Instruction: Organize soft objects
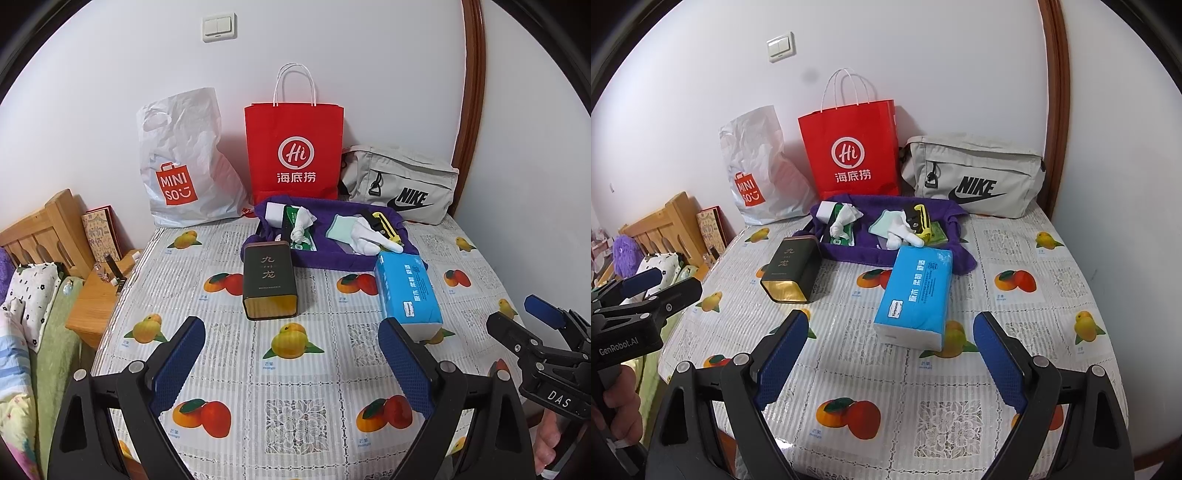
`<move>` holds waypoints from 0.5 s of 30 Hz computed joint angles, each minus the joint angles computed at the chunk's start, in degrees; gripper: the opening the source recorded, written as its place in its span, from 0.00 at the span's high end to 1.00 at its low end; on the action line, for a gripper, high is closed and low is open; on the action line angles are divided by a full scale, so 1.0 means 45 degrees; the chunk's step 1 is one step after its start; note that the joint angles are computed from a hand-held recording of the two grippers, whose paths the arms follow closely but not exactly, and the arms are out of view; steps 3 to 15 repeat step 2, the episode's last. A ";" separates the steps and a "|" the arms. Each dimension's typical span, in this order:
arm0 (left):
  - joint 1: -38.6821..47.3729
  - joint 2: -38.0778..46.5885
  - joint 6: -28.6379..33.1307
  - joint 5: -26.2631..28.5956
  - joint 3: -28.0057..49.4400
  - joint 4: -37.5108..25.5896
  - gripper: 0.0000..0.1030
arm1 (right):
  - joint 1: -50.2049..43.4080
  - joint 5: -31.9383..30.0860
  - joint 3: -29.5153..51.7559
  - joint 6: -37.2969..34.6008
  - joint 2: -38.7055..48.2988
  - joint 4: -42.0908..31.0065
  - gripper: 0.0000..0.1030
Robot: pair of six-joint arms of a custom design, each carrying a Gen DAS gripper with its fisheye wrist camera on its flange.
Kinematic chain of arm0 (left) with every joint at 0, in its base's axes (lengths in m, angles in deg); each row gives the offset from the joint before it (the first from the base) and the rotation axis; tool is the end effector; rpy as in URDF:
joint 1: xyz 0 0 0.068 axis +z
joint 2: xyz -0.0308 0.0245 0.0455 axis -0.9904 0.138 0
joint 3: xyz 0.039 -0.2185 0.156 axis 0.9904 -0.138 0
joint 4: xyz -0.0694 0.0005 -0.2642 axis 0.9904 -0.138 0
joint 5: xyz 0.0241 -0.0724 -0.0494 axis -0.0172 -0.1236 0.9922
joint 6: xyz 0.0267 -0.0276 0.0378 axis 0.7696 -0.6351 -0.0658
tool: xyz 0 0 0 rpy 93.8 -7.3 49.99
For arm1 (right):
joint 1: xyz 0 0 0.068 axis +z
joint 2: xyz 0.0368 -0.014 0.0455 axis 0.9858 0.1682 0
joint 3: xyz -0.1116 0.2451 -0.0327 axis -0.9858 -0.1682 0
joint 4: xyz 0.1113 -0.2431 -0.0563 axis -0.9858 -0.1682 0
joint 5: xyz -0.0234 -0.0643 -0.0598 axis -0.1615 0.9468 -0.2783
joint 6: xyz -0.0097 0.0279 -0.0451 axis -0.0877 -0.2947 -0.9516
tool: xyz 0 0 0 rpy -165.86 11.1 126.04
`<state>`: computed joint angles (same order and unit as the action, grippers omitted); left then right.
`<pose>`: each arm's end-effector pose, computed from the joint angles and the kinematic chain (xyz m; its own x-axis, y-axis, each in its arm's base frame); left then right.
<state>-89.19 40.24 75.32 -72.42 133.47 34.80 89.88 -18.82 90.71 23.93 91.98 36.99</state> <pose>0.2998 -0.0286 0.2983 -0.6677 -0.1441 -0.7303 -0.2142 0.9768 0.0031 0.3331 0.0630 0.2456 -0.5966 -0.1380 -0.7906 -0.3338 0.9385 0.0881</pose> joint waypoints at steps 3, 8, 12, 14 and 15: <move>-0.0005 0.0004 -0.0017 0.0005 -0.0005 0.0017 0.08 | 0.0001 0.0024 -0.0022 -0.0029 0.0023 0.0022 0.12; -0.0005 0.0004 -0.0017 0.0005 -0.0005 0.0017 0.08 | 0.0001 0.0024 -0.0022 -0.0029 0.0023 0.0022 0.12; -0.0005 0.0004 -0.0017 0.0005 -0.0005 0.0017 0.08 | 0.0001 0.0024 -0.0022 -0.0029 0.0023 0.0022 0.12; -0.0005 0.0004 -0.0017 0.0005 -0.0005 0.0017 0.08 | 0.0001 0.0024 -0.0022 -0.0029 0.0023 0.0022 0.12; -0.0005 0.0004 -0.0017 0.0005 -0.0005 0.0017 0.08 | 0.0001 0.0024 -0.0022 -0.0029 0.0023 0.0022 0.12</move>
